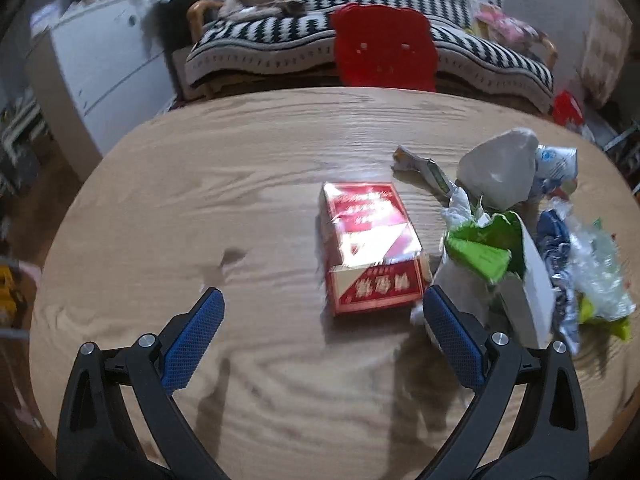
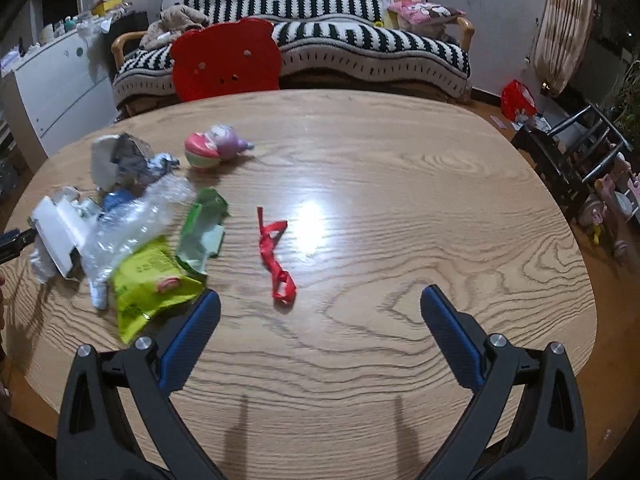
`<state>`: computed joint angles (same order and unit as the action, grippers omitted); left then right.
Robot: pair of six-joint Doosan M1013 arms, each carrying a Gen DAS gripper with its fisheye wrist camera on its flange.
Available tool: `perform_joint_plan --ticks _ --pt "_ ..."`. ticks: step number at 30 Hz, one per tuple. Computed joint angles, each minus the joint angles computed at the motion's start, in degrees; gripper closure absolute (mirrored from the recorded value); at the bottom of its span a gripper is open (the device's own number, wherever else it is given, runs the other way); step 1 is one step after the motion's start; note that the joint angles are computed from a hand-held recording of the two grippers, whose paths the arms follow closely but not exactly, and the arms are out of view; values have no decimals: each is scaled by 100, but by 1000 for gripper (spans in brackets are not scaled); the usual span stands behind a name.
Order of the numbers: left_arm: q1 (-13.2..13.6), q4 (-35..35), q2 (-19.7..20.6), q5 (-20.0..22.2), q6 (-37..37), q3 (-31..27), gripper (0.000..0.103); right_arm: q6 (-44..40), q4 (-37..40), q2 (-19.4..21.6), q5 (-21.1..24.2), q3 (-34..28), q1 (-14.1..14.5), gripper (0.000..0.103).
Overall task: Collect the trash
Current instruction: 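Grasp the red cigarette box with the left tool while the right tool grasps the red ribbon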
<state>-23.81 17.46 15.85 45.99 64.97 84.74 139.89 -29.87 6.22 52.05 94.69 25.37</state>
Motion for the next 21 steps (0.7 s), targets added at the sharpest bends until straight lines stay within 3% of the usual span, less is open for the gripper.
perform_joint_plan --ticks 9,11,16,21 --pt "133 -538 335 -271 523 -261 6 -550 251 260 46 -106 -108 6" --pt "174 -606 399 -170 561 -314 6 -623 353 299 30 -114 -165 6" --pt "230 -461 455 -240 526 -339 6 -841 600 358 -78 -94 -312 10" --pt "288 -530 512 -374 527 -398 6 -1024 775 423 -144 -118 -381 20"
